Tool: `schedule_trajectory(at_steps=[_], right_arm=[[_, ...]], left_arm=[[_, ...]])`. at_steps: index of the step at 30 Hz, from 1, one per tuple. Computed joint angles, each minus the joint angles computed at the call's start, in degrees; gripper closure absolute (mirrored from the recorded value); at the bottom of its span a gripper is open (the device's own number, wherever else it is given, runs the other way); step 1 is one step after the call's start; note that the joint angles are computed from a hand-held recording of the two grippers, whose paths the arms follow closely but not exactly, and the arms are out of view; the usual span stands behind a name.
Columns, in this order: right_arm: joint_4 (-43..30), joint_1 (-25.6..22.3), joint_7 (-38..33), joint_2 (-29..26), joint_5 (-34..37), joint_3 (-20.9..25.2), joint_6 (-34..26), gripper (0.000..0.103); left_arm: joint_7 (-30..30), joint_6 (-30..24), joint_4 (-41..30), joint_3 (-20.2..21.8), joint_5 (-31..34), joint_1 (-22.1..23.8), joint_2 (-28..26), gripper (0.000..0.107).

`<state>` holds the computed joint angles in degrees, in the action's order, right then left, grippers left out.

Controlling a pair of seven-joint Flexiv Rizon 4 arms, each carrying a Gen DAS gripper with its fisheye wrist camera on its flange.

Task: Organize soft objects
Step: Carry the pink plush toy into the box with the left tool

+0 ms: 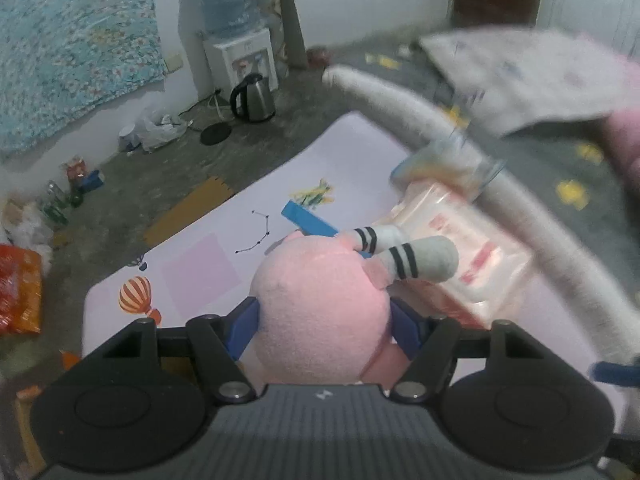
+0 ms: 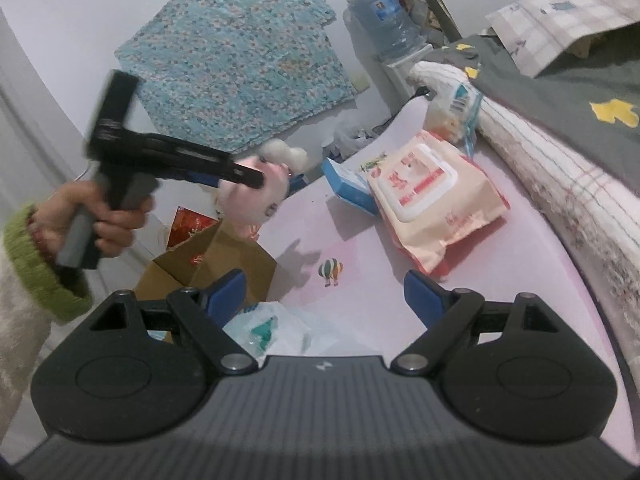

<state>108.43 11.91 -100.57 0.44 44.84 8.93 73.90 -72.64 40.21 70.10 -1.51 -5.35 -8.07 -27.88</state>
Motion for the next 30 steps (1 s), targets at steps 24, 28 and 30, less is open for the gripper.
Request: schedule_trajectory(at_steps=[24, 28, 30], right_arm=[[-16.6, 1.6, 7.8, -9.3, -7.7, 0.8, -15.1, 0.017], [-30.0, -0.2, 10.4, -18.7, -11.8, 1.8, -26.8, 0.015], [-36.4, 0.8, 12.9, -23.9, -17.7, 1.3, -31.3, 0.014]], left_arm=[[17.2, 21.3, 47.1, 4.5, -26.3, 7.8, 27.6, 0.036], [20.8, 22.4, 49.4, 4.2, -27.8, 7.9, 27.0, 0.036], [22.8, 23.3, 50.9, 4.1, -27.8, 7.7, 27.3, 0.036]])
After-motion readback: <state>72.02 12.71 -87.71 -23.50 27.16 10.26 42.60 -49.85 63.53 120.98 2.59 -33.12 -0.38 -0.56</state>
